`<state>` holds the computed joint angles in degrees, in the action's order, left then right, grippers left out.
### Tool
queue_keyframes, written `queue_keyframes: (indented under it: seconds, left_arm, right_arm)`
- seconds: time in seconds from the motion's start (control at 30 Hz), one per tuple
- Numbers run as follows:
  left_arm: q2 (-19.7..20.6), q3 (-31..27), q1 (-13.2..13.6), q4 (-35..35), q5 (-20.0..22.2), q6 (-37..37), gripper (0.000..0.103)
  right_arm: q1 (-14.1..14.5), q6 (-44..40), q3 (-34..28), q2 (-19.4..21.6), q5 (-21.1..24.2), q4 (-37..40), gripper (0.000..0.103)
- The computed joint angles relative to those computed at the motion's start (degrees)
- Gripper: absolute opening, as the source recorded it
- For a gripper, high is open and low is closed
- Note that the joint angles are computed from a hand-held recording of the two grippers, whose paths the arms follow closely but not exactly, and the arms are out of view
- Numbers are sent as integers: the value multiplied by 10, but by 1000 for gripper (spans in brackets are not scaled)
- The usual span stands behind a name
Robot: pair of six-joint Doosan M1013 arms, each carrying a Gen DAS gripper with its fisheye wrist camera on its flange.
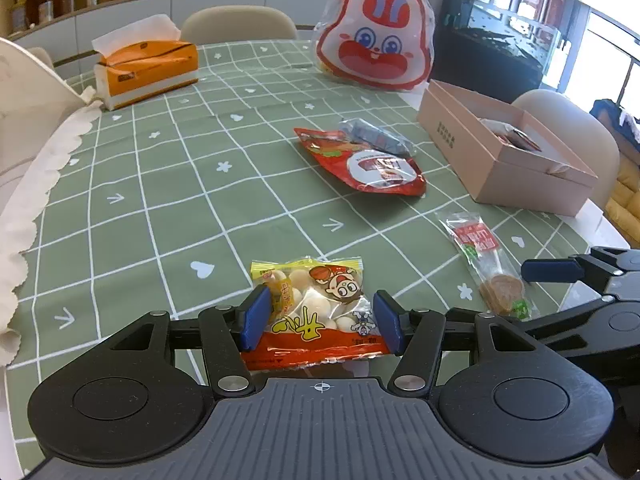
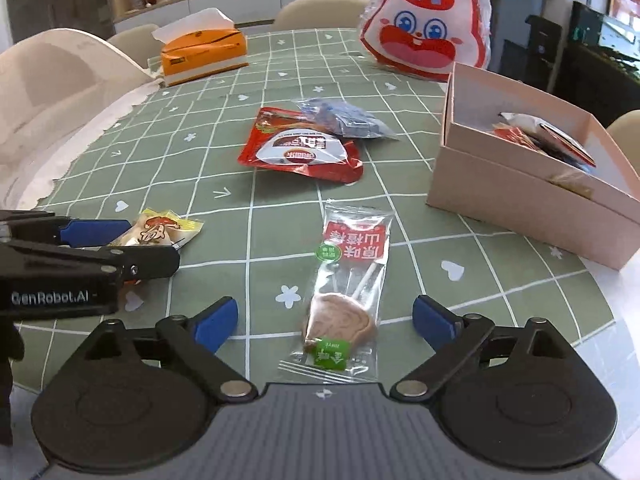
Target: Organize snacks
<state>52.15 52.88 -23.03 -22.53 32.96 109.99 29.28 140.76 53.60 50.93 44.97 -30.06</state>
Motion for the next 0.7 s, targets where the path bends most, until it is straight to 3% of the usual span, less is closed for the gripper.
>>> queue_keyframes:
  seconds: [0.13,0.3,0.4,0.47,0.7]
  left_arm:
    - [3,-9,5,-22,19,-19,61]
    - [-1,-2,4,-19,13,-2,61]
    - [-4,5,0,-1,3,-6,61]
    - [-4,4,-1,2,6,-12,61]
    - [-8,10,-3,-2,9,2,59]
  right_arm:
    - [-8,-62,-22,9,9,44,96]
    - [-11,-38,-45,21,11,34,88]
    - [-11,-24,-56,27,24,11,69]
    - [-11,-43,-49,22,17,14,42]
    - [-4,-54,12,-12,-1,-5,40]
